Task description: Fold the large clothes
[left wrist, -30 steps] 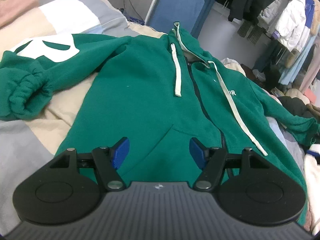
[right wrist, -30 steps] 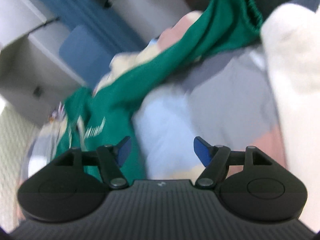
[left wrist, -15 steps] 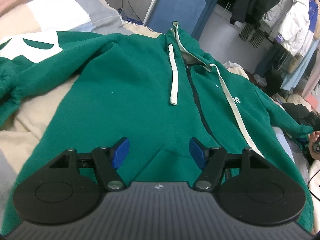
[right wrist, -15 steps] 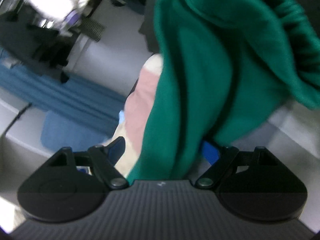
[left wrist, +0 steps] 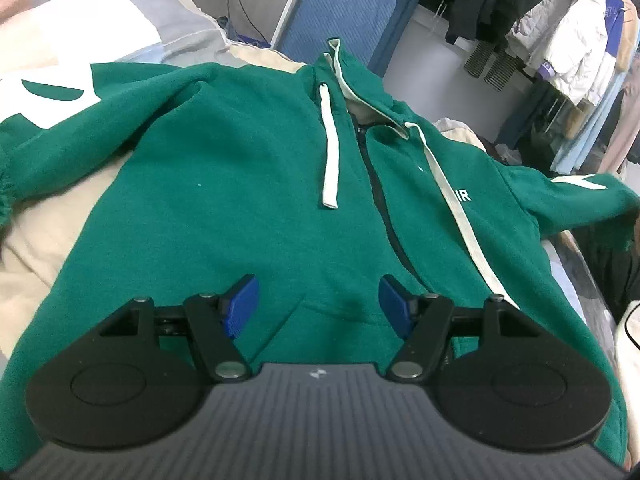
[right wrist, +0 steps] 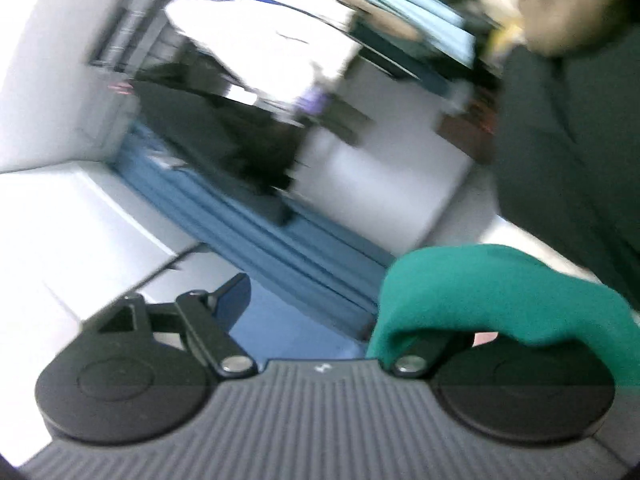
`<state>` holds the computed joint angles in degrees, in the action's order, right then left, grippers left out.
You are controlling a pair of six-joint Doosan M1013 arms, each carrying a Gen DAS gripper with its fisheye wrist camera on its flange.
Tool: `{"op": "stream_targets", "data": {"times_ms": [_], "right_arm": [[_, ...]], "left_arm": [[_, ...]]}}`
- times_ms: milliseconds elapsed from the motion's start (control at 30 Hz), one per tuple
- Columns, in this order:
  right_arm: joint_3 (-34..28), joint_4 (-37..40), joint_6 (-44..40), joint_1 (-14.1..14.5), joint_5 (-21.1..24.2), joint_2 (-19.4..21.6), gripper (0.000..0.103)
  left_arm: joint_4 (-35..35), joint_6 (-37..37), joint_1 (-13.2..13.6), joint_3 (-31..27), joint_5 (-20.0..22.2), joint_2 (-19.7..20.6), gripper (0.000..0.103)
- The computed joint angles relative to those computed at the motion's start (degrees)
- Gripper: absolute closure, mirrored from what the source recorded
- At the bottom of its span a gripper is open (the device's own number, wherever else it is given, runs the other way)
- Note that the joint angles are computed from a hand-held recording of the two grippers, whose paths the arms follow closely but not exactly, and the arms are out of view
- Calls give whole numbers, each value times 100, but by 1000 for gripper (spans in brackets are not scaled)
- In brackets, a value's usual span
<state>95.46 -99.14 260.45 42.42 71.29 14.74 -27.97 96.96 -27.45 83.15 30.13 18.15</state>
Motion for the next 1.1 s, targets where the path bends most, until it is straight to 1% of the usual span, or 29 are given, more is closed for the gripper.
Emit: {"op": "stream_targets", "data": {"times_ms": [67, 133, 167, 233, 267, 300, 333, 367, 400, 433, 467, 533, 667, 767, 867, 967, 1000, 1100], "right_arm": [[-64, 252, -168, 64, 217, 34, 18], [-2, 672, -95, 125, 367, 6, 18], [16, 919, -3, 169, 552, 17, 18], [95, 1176, 204, 216, 979, 36, 19], [92, 1299, 225, 233, 1181, 54, 20], [124, 1425, 249, 214, 1214, 32, 23], [239, 1454, 319, 149, 1021, -48, 32], [285, 1556, 262, 83, 787, -110, 48], [225, 1868, -88, 19, 569, -159, 59], [120, 2147, -544, -14, 475, -159, 78], [8, 2326, -978, -36, 460, -140, 88], [-194, 2501, -1637, -32, 553, -101, 94], [-694, 2204, -2561, 48, 699, 24, 95], [-1361, 1950, -3815, 146, 684, 202, 95], [-2092, 1780, -5212, 249, 595, 451, 95], [-2991, 1683, -6752, 420, 399, 858, 95], [-3214, 1660, -7126, 519, 362, 983, 95], [-4069, 1679, -8345, 714, 167, 1488, 95]], "left_arm": [[38, -18, 2, 35, -35, -33, 32], [74, -30, -2, 105, -95, -91, 32], [115, -70, -4, 120, -122, -104, 32], [183, -164, 2, 137, -158, -121, 32], [324, -310, -11, 112, -146, -106, 32], [487, -448, -25, 72, -105, -79, 32], [582, -509, -23, 59, -74, -68, 32], [677, -575, -33, 32, -67, -39, 32], [768, -657, -40, 14, -60, -17, 32], [896, -774, -47, -15, -34, 11, 32], [989, -870, -52, -41, 1, 34, 32], [1264, -1098, -71, -126, 153, 93, 32], [1684, -1360, -116, -145, 235, 87, 32], [1631, -1384, -89, -168, 373, 56, 32], [1448, -1316, -33, -109, 299, -16, 32], [1103, -1113, 60, -87, 265, -79, 32], [949, -988, 100, -55, 199, -113, 32], [775, -838, 177, 17, 74, -206, 32]]}}
